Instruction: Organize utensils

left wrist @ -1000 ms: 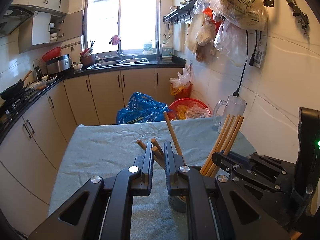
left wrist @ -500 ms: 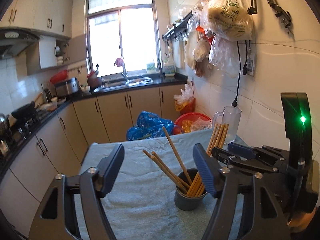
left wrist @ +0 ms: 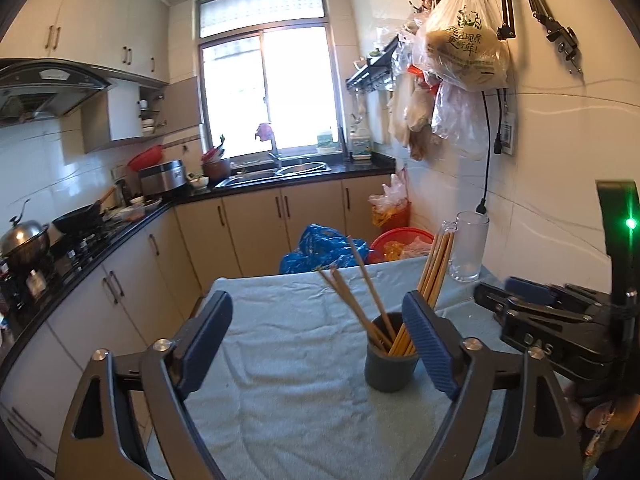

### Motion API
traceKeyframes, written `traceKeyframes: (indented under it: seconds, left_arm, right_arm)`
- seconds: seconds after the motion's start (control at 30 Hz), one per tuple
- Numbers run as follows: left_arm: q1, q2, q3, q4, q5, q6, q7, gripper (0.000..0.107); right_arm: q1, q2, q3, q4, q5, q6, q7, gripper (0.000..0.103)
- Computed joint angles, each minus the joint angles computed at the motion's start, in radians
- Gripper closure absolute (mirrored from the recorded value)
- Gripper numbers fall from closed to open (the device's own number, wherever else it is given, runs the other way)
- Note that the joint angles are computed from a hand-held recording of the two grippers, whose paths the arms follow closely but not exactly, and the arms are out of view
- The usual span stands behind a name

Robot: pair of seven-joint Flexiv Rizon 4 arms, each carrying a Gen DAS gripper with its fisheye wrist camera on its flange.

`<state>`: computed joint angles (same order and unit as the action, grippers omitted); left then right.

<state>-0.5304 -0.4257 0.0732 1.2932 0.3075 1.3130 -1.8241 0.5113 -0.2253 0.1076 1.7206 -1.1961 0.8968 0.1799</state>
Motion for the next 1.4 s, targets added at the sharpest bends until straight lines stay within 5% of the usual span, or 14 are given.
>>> traceKeyframes:
  seconds: [0.7, 0.93, 1.4]
  left_arm:
    - [-0.008, 0.188, -0.026, 0.344, 0.178, 0.016, -0.234, 0.012]
    - [0.056, 0.189, -0.093, 0.409, 0.058, 0.02, -0.173, 0.012]
    - [0.049, 0.186, -0.074, 0.419, 0.059, 0.028, -0.189, 0.012]
  right_arm:
    - [0.099, 0.084, 0.124, 0.191, 0.022, -0.296, 0.165, 0.041]
    - [0.146, 0.07, 0.138, 0.18, 0.024, -0.418, 0.155, 0.038]
    - [0.173, 0.058, 0.139, 0.17, 0.041, -0.465, 0.162, 0.036]
